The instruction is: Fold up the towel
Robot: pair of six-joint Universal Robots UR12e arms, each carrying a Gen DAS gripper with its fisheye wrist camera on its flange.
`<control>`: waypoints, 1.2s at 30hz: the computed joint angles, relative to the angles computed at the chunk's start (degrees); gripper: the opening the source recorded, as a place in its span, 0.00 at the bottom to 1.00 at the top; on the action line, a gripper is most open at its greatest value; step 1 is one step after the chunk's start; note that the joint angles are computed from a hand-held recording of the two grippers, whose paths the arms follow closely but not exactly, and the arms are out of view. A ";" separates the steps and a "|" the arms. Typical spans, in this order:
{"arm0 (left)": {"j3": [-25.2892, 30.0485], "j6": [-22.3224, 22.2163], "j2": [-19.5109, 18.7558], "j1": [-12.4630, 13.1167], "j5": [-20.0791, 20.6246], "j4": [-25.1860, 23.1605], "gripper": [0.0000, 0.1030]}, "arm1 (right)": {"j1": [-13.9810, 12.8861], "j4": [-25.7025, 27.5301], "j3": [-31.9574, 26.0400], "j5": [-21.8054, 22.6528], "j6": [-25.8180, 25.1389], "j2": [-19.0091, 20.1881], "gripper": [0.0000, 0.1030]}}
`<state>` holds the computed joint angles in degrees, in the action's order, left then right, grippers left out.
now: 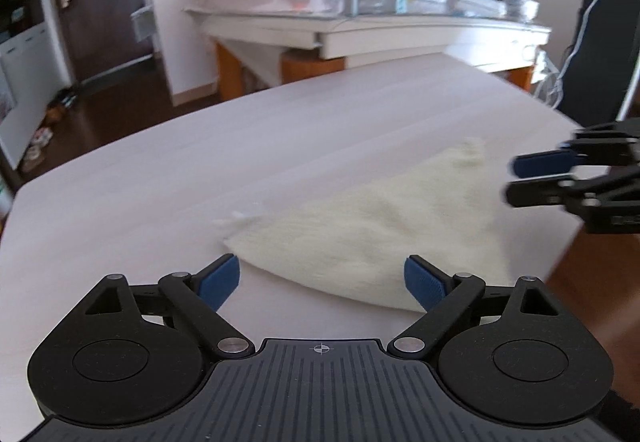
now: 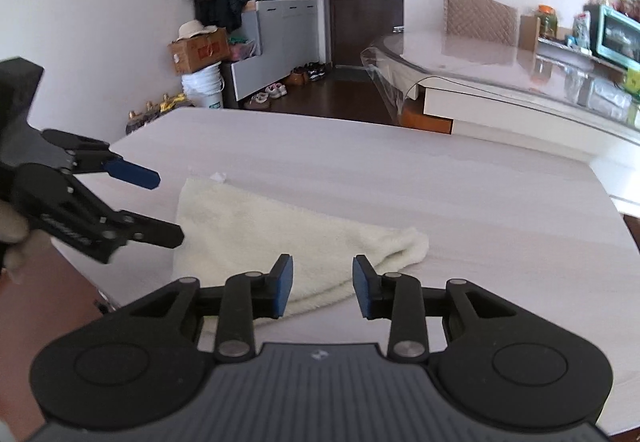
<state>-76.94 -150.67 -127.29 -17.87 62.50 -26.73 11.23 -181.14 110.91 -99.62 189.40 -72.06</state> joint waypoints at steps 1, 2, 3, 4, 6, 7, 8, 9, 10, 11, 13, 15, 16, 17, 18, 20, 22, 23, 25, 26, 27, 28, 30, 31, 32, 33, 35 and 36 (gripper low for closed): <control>-0.30 0.40 0.16 -0.10 -0.72 -0.18 0.91 | -0.01 -0.02 -0.02 0.08 -0.85 0.02 0.36; -0.80 1.55 0.41 -0.36 -0.96 -0.32 0.91 | -0.08 -0.09 -0.03 0.78 -1.51 0.05 0.36; -1.06 2.36 0.50 -0.59 -0.72 -0.44 0.91 | -0.18 -0.26 -0.05 1.74 -2.39 0.10 0.36; -1.25 3.03 0.54 -0.82 -0.40 -0.54 0.91 | -0.23 -0.37 -0.06 2.28 -2.93 0.15 0.36; -1.35 3.41 0.43 -1.17 0.51 -1.09 0.91 | -0.58 -0.53 0.16 4.49 -2.78 -0.04 0.36; -1.32 3.26 0.38 -1.16 0.59 -1.36 0.91 | -0.80 -0.88 0.40 5.60 -2.45 -0.16 0.35; -0.95 2.93 0.17 -1.17 0.84 -2.06 0.91 | -0.95 -1.10 0.69 6.50 -2.40 -0.32 0.34; -0.58 2.16 0.00 -1.00 0.22 -2.70 0.91 | -1.13 -1.37 1.15 7.85 -2.68 -0.56 0.33; -0.24 1.30 -0.14 -0.78 -0.63 -3.29 0.91 | -1.14 -1.68 1.60 8.65 -3.36 -0.73 0.33; 0.11 0.44 -0.30 -0.57 -1.47 -3.87 0.91 | -1.11 -1.93 2.00 9.27 -4.06 -0.87 0.33; 0.54 -1.02 -0.52 -0.39 -1.65 -3.25 0.91 | -0.65 -2.02 2.56 9.65 -5.62 -1.03 0.30; 1.10 -1.24 -0.77 -0.44 -0.74 -2.48 0.91 | 0.08 -1.93 2.68 9.13 -7.50 -0.81 0.29; 1.24 -1.18 -0.81 -0.45 -0.64 -2.53 0.91 | 0.64 -1.57 2.37 8.27 -9.08 -0.39 0.29; 1.41 -0.74 -0.86 -0.54 -0.24 -2.63 0.91 | 1.07 -1.43 2.07 7.21 -10.11 -0.04 0.29; 1.51 -0.27 -0.90 -0.64 0.16 -2.71 0.91 | 1.42 -1.50 1.86 6.25 -10.80 0.23 0.29; 1.59 0.68 -0.94 -0.84 0.80 -3.02 0.91 | 1.95 -2.51 1.33 5.19 -11.49 1.05 0.29; 1.58 1.38 -0.96 -0.98 1.17 -3.34 0.91 | 2.03 -3.12 1.02 5.40 -10.95 1.52 0.30; 1.54 1.40 -1.01 -1.04 1.41 -3.21 0.91 | 1.92 -3.34 0.78 5.88 -9.93 1.83 0.30; 1.44 1.21 -1.07 -1.04 1.65 -3.01 0.91 | 1.54 -3.66 0.73 7.56 -7.90 2.03 0.30; 1.46 1.25 -1.14 -1.04 1.80 -3.04 0.91 | 1.36 -3.58 0.79 8.50 -7.26 1.98 0.30; 1.49 1.29 -1.20 -1.04 1.97 -3.01 0.91 | 1.18 -3.28 0.85 9.50 -6.93 1.89 0.30; 1.70 1.49 -1.35 -1.04 1.92 -3.25 0.91 | 1.09 -2.95 0.94 10.46 -7.05 1.76 0.30; 1.75 2.08 -1.40 -1.06 1.99 -3.50 0.91 | 1.21 -2.11 1.30 11.95 -8.88 1.33 0.30; 1.72 2.17 -1.38 -0.97 1.74 -3.55 0.91 | 1.26 -1.92 1.55 12.07 -9.33 1.07 0.30; 1.67 2.20 -1.35 -0.87 1.42 -3.59 0.91 | 1.13 -2.14 1.76 12.15 -8.69 0.87 0.30; 1.57 2.32 -1.26 -0.79 1.26 -3.57 0.91 | 1.04 -2.50 1.96 12.14 -8.02 0.71 0.30; 1.07 2.68 -0.87 -0.58 0.57 -3.30 0.91 | 0.80 -3.92 2.43 11.36 -6.46 0.37 0.30; 0.72 3.24 -0.56 -0.47 0.03 -3.38 0.91 | 0.70 -4.37 2.56 10.78 -6.05 0.21 0.30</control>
